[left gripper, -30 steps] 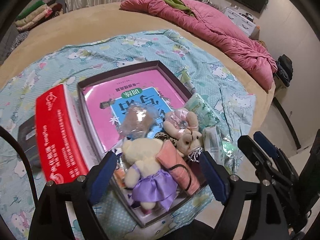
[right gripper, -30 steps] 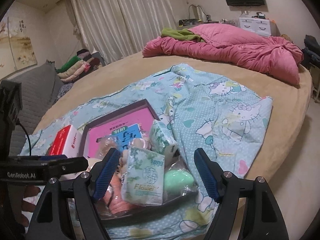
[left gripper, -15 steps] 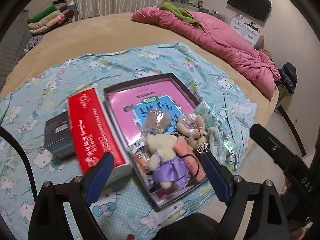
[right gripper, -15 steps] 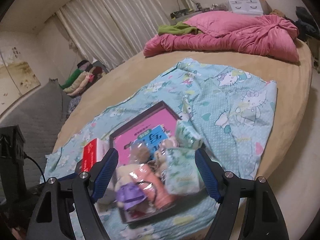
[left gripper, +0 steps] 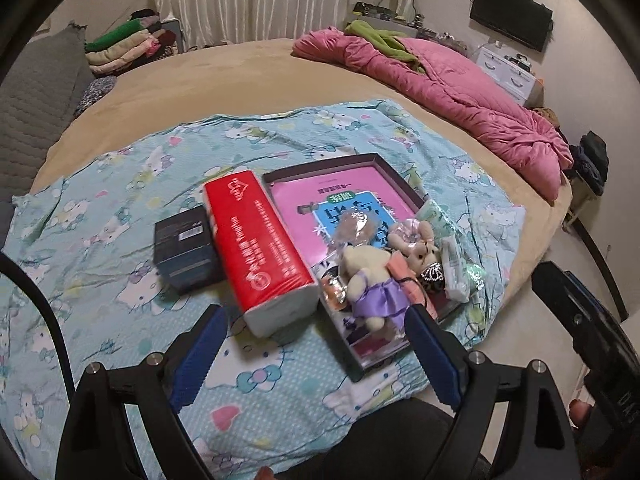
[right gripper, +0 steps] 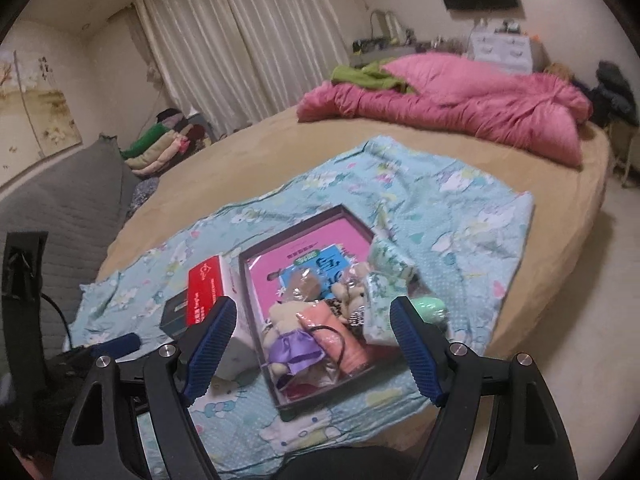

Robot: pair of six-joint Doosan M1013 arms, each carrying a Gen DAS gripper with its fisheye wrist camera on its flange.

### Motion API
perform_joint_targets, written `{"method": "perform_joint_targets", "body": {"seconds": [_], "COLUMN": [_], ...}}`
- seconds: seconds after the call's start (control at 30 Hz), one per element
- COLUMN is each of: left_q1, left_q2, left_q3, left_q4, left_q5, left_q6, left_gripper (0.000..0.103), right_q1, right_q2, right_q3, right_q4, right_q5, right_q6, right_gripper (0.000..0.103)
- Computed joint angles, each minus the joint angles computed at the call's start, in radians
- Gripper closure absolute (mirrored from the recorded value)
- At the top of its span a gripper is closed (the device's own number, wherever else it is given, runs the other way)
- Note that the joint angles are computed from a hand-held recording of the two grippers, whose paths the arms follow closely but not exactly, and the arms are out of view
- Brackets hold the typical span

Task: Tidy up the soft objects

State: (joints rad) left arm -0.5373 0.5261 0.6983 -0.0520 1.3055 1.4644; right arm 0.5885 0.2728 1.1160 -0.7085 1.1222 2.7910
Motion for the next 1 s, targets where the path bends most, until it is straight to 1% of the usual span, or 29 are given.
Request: {"method": "perform_joint_targets", "body": {"seconds": [0.13, 0.43, 0.6, 0.7, 0.83, 1.0], "left_q1": [0.006, -0.002, -0.015, -0.022, -0.026, -0.026], "left_q2": [-0.041, -0.119, -0.150, -0.174, -0.190, -0.194], "left_q3": [0.058, 0.180, 0.233, 0.280, 0.320, 0.337], "left_q4": [0.010, 0.076, 0.104, 0.125, 0.136, 0.138], "left_q5": [-0.030, -0.078, -0.106, -0.138, -0.146, -0.133], "left_q6": [-0.014, -0.082, -0.094, -0.131, -0.163, -0.180], "left_gripper": [0.013, 0.013, 0.013, 0.013, 0.013, 0.013], "right_q1": [0.019, 0.035, 0.040, 0.045, 0.053, 0.053], "right_q2": [0.008, 0.007, 0.005, -0.002, -0.006, -0.005], "right_q3": [-0.012, -0.006, 0.002, 0.016, 0.032, 0.041], "right_q4": [-0.007, 0.028, 0.059, 0.066, 0.075, 0.101], "right_q5": [0.042, 0.063, 0.082, 0.077, 0.076, 0.075], "right_q6": [-0.043, -0.092, -0.128, -0.137, -0.173, -0.195], "right_gripper": [0.023, 0.022, 0.018, 0.016, 0.016, 0.015]}}
